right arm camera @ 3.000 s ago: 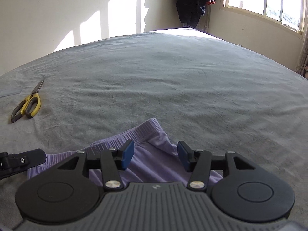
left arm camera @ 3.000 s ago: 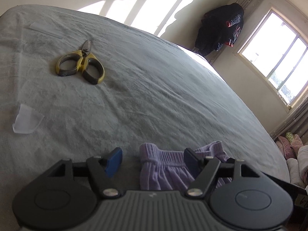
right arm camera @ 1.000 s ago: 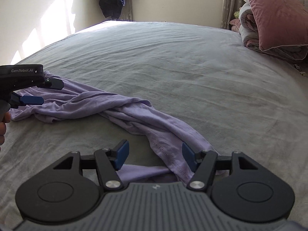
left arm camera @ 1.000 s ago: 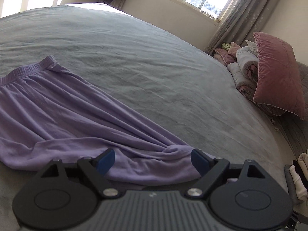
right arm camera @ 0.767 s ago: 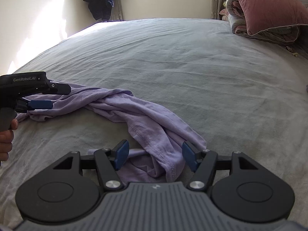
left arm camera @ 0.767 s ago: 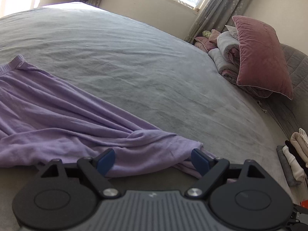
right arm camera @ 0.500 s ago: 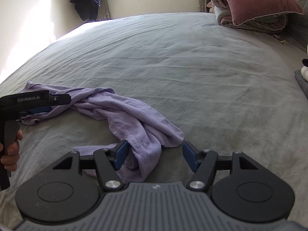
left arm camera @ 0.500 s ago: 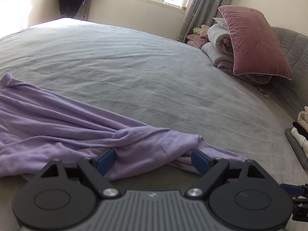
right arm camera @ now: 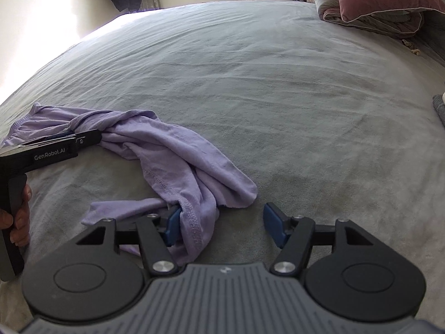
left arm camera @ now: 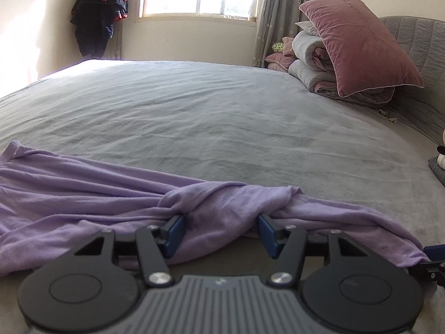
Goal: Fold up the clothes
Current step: 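Grasp the lavender pant leg fabric with the right tool, then grasp the pant leg with the left tool while the right tool releases it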
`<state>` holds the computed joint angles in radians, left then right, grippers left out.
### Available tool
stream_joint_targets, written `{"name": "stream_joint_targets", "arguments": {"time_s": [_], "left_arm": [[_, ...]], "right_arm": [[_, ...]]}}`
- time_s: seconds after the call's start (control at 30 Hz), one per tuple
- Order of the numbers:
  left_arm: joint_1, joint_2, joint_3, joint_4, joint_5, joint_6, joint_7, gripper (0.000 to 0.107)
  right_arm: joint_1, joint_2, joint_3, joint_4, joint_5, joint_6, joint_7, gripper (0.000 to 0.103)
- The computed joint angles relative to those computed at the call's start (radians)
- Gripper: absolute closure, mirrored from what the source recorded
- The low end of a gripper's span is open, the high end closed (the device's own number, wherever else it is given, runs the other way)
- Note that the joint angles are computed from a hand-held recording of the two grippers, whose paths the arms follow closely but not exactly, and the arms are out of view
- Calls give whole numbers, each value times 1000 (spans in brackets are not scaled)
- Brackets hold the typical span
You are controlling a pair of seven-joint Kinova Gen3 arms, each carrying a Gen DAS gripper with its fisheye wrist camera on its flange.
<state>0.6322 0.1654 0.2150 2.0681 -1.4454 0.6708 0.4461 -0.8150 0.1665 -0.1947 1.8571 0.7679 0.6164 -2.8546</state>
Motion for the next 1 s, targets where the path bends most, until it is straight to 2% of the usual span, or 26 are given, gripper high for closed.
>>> {"name": "stream_joint_targets", "arguments": {"time_s": [0.03, 0.07, 0.1, 0.13, 0.2, 0.27, 0.4, 0.53, 0.6, 0.63, 0.77, 0.9, 1.0], "left_arm": [[0, 2, 1, -8, 19, 8, -15, 64], [-2, 5, 2, -21, 54, 19, -45, 75], [-2, 6, 0, -28, 76, 24, -61, 85], [-3, 1, -4, -29, 87, 19, -64, 89], [-10, -14, -12, -29, 109, 3, -68, 98], [-18, -28, -16, -25, 120, -11, -60, 99], [-29, -53, -14, -6, 91, -30, -3, 100], [-63, -89, -10, 21, 59, -94, 46, 100], [-80, -102, -4, 31, 56, -115, 46, 100], [-88, -106, 0, 32, 65, -124, 32, 100], [-118, -120, 5, 27, 154, -167, -95, 100], [-143, -125, 3, 25, 287, -205, -249, 101], [-143, -131, 3, 41, 291, -213, -279, 101]], "right_arm": [[20, 2, -21, -3, -3, -4, 13, 65], [55, 5, -60, -5, 5, -5, 18, 74], [90, 12, -107, -12, 25, 5, 11, 93], [119, 22, -153, -22, 61, 32, -12, 94], [144, 44, -218, -40, 141, 101, -65, 95], [106, 58, -209, -50, 222, 167, -113, 96], [-52, 78, -77, -47, 385, 263, -198, 97], [-237, 95, 105, -20, 548, 313, -241, 97], [-275, 110, 140, 4, 629, 332, -268, 97], [-268, 115, 130, 11, 655, 344, -270, 97], [-126, 129, -19, 7, 629, 350, -229, 97], [-91, 136, -26, -3, 534, 298, -153, 97], [-92, 136, -15, -4, 491, 276, -127, 95]]}}
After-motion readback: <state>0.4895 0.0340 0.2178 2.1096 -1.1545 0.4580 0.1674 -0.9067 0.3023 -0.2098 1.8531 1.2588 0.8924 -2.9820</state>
